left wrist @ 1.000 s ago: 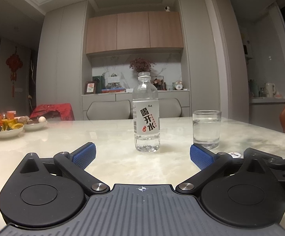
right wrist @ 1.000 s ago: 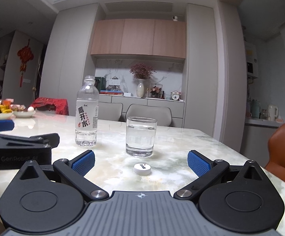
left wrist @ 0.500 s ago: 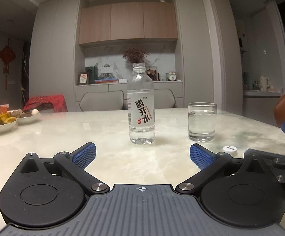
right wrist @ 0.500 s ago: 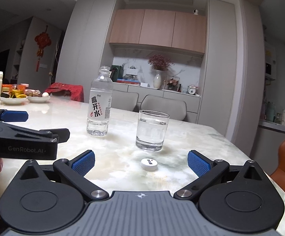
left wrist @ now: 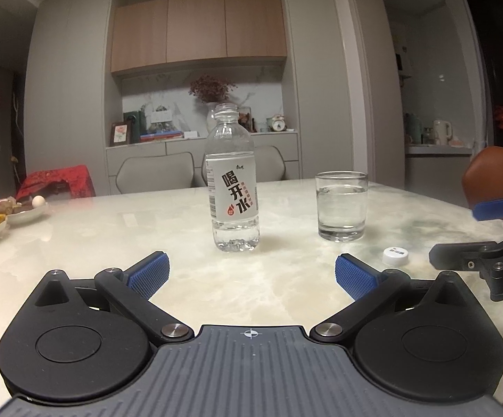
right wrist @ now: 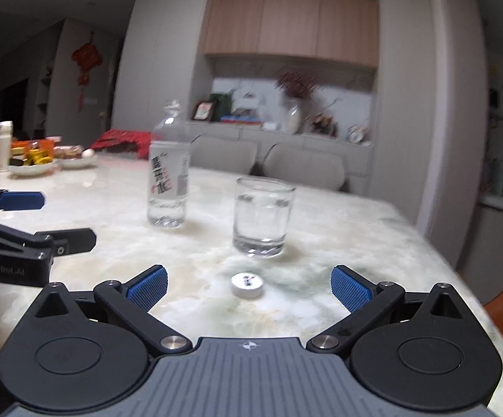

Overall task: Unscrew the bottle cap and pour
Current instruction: 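Move the right tool toward the white cap lying on the table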

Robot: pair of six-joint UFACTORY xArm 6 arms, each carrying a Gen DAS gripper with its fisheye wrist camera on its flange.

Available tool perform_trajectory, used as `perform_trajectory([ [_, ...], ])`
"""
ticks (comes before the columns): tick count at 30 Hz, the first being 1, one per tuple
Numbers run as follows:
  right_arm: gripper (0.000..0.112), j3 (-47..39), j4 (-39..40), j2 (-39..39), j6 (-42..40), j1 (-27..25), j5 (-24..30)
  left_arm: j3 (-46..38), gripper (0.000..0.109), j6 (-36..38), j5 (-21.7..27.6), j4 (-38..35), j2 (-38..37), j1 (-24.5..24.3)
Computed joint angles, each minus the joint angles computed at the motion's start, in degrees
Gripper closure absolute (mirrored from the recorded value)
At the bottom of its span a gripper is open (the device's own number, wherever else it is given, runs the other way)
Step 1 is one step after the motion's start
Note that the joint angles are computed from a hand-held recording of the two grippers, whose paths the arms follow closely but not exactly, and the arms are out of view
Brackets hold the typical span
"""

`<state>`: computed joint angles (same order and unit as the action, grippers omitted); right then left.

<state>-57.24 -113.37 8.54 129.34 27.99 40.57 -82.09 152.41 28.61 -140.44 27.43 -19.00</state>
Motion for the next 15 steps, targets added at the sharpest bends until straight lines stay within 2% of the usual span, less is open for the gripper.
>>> perform_trajectory([
  [3,0.009,-1.36,0.89,0.38,-2.28,-1.66,-3.67,-1.58,0.006,-3.77,-0.68,4.63,0.80,0.04],
  [6,0.009,-3.29,3.42,1.42,-8.05,-3.41,-6.45,-2.43,0.006,-8.27,-0.12,9.18,1.38,0.29],
  [8,0.010,-4.81,4.40,2.15,-9.48,-5.34,-10.59,-2.98,0.006,-11.61,0.23,12.70,1.85,0.42],
  [15,0.014,-7.48,12.31,3.68,-17.77,-10.23,-20.14,-5.54,0.006,-18.77,-0.16,19.94,3.63,0.53],
])
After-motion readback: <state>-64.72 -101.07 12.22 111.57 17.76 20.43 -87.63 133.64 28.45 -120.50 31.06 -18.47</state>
